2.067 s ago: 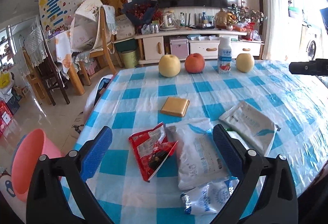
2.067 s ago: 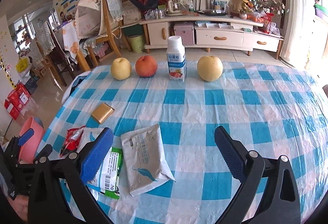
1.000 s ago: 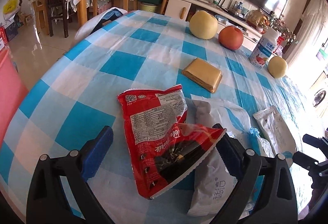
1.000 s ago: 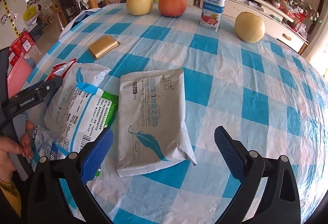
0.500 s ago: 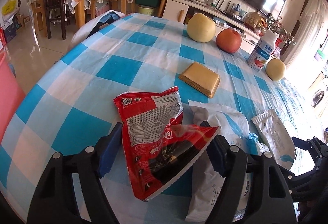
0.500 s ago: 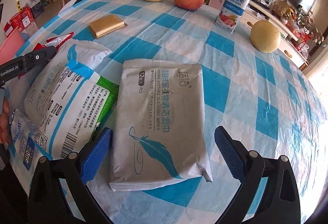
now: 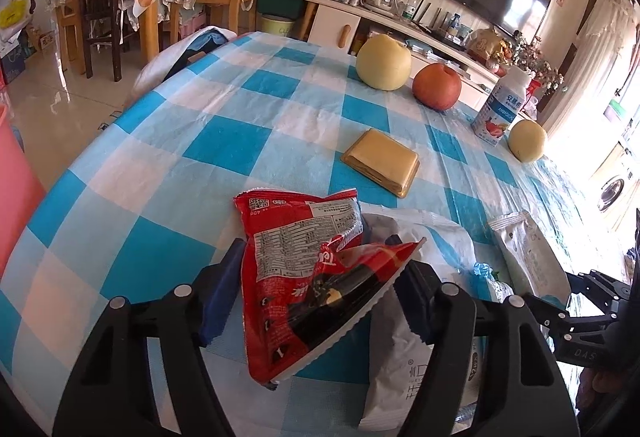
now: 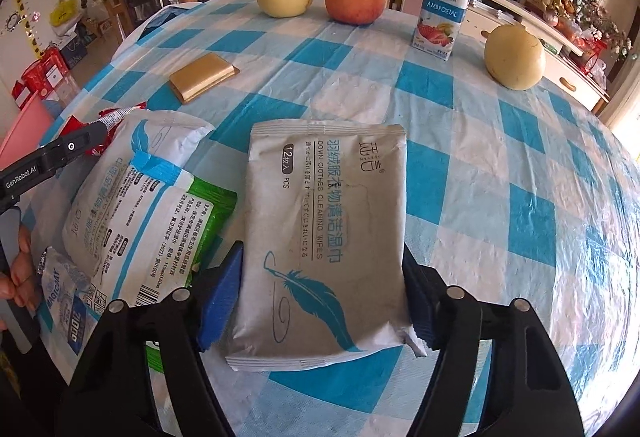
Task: Collect trash
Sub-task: 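Grasp the red snack wrapper with the left tool while the right tool grasps a white wipes pack, then lift the red wrapper and wipes pack and carry them to the pink bucket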
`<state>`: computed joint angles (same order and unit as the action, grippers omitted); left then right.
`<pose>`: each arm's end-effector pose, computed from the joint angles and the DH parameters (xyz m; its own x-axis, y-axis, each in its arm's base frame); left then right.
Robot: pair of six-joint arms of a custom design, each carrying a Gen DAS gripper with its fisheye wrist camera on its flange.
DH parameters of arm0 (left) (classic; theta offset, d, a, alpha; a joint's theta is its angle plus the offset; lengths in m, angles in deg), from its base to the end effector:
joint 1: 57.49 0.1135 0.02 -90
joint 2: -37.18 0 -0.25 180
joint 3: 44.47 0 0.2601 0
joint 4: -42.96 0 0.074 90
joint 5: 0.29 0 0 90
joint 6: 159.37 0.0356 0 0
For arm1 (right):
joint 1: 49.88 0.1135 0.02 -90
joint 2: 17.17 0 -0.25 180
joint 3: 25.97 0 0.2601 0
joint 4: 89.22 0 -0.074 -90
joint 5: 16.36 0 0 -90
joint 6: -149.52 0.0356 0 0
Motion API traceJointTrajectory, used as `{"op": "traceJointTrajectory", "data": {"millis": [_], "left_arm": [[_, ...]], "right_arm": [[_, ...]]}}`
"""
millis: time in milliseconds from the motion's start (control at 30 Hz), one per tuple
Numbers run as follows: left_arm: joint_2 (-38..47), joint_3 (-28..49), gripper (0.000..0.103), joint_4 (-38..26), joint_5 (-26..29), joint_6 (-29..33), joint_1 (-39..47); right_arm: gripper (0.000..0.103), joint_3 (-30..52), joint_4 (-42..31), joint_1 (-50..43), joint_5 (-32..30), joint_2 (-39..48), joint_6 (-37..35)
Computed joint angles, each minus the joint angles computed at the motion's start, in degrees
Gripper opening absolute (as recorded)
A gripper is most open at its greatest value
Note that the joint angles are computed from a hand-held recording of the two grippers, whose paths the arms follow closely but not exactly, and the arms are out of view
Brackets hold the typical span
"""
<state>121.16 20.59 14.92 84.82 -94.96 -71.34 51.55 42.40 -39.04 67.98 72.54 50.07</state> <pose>0.3061 -0.0723 0.1978 -0.7186 -0.2661 -0.6425 -0.1423 0.9606 -0.2386 0.3202 0.0649 0.2133 -0.8053 -0.3205 -0.4988 -0.3720 0.9282 0.0041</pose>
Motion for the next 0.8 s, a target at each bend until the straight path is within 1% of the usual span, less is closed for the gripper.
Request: {"op": "traceJointTrajectory", "data": {"millis": [167, 367, 567, 800], "left_arm": [[-0.7, -0.6, 0.068, 0.2, 0.7, 0.3, 0.5], [-1.9, -1.5, 0.064, 0.7, 2.0, 0.4, 1.4], [-3.0, -2.2, 0.062, 0.9, 3.1, 1.0, 2.3], [-5.5, -3.9, 0.060, 1.2, 5.3, 1.5, 4.2]], "right_arm": [[0.068, -0.7, 0.8, 0.5, 0.1, -1.0, 0.5], [0.067, -1.1, 2.3, 1.0, 1.0, -4.2, 1.9], [0.067, 0.0, 1.7, 1.6, 0.5, -6.6, 3.3], [0.067, 1.4, 0.8, 5.2, 1.4, -8.6, 5.3]]}}
